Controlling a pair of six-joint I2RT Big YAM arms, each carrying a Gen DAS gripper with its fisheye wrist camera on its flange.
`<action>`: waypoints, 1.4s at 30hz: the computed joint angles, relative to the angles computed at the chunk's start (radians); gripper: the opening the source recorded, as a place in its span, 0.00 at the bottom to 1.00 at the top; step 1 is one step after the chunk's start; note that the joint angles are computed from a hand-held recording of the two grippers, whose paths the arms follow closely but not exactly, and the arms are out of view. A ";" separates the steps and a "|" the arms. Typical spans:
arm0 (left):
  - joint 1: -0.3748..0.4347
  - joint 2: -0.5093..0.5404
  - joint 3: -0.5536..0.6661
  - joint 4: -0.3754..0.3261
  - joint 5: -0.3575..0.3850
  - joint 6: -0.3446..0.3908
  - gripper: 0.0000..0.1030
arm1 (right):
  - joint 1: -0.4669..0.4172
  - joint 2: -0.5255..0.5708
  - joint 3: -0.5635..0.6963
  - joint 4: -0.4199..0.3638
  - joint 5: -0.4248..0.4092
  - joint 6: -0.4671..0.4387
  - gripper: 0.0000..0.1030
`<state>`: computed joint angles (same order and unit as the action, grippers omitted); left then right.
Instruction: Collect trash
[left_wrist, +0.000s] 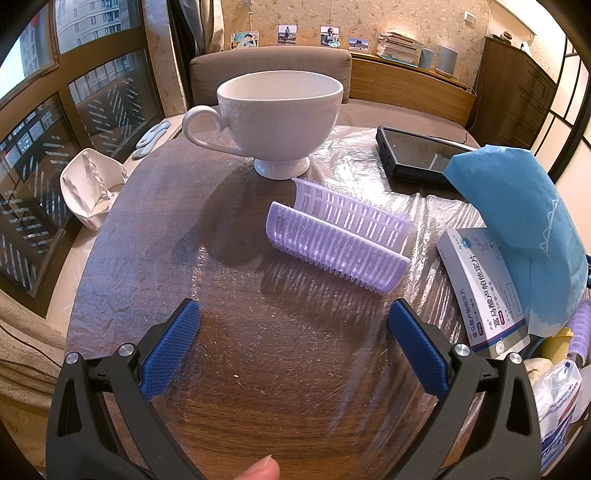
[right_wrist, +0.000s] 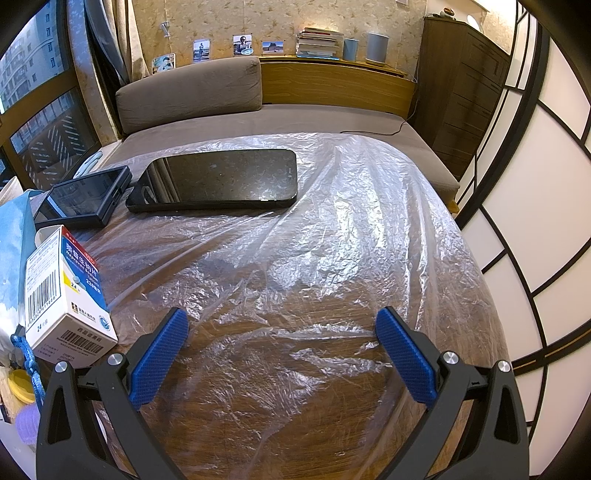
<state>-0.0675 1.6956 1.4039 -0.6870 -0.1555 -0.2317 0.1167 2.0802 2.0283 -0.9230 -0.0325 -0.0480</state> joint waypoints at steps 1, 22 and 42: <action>0.000 0.000 0.000 0.000 0.000 0.000 0.99 | 0.000 0.001 0.001 0.001 0.000 0.000 0.96; 0.005 -0.005 0.001 -0.006 0.005 0.003 0.99 | -0.001 0.007 0.004 0.002 -0.001 -0.002 0.96; -0.074 -0.357 -0.332 0.211 0.242 0.205 0.99 | 0.143 -0.432 -0.513 0.444 -0.119 -0.122 0.96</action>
<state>-0.1417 1.3384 1.0721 -0.4758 0.0867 -0.0263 0.2594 1.6483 1.5149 -0.4792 -0.1513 -0.1700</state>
